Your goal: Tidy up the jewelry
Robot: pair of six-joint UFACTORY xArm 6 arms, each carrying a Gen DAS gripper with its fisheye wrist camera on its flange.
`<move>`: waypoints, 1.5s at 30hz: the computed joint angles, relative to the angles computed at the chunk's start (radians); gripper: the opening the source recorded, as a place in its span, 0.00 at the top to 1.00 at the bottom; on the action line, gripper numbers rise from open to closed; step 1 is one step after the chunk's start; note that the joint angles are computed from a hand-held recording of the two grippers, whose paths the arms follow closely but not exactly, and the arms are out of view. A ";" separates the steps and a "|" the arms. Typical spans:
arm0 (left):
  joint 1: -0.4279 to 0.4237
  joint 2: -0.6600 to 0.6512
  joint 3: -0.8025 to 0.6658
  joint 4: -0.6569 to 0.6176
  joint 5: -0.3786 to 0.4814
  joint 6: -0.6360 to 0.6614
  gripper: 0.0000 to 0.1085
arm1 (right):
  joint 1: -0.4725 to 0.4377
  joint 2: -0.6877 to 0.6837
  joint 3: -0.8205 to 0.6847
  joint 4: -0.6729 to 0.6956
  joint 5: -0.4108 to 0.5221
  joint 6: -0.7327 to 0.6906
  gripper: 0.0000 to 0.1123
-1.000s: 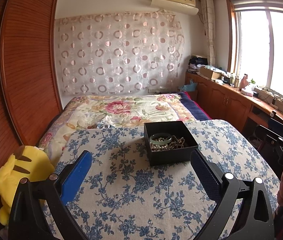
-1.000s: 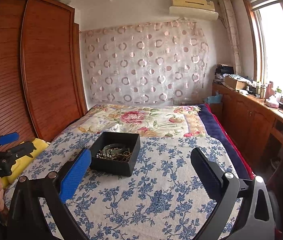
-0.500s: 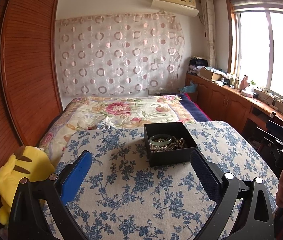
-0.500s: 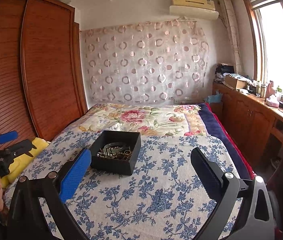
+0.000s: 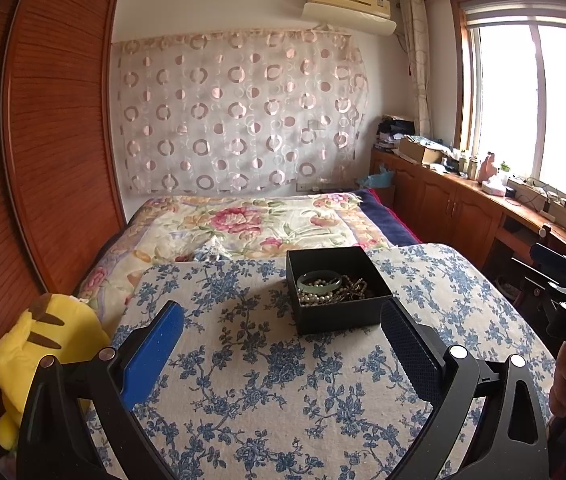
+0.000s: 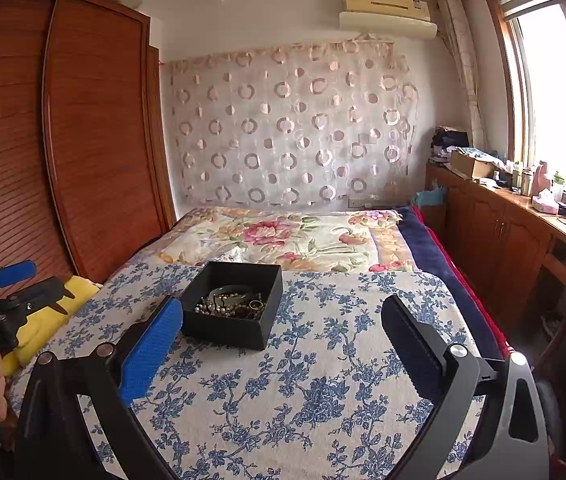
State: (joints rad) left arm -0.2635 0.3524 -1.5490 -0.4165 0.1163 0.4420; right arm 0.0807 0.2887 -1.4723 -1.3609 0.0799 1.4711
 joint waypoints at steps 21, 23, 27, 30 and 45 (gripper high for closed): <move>-0.001 -0.006 0.010 -0.007 -0.007 0.005 0.12 | 0.005 -0.011 0.005 -0.012 0.007 0.014 0.11; -0.001 -0.007 0.010 -0.006 -0.006 0.004 0.12 | 0.004 -0.011 0.004 -0.015 0.006 0.017 0.11; -0.002 -0.006 0.011 -0.013 -0.008 0.011 0.12 | 0.004 -0.011 0.005 -0.016 0.006 0.018 0.11; -0.003 -0.008 0.012 -0.012 -0.010 0.010 0.12 | 0.004 -0.011 0.005 -0.015 0.007 0.017 0.11; -0.004 -0.016 0.005 -0.006 -0.007 0.000 0.12 | 0.003 -0.013 0.004 -0.023 0.004 0.024 0.11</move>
State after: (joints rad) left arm -0.2674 0.3360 -1.5440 -0.4222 0.1090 0.4422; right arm 0.0840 0.2758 -1.4679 -1.3842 0.0840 1.4953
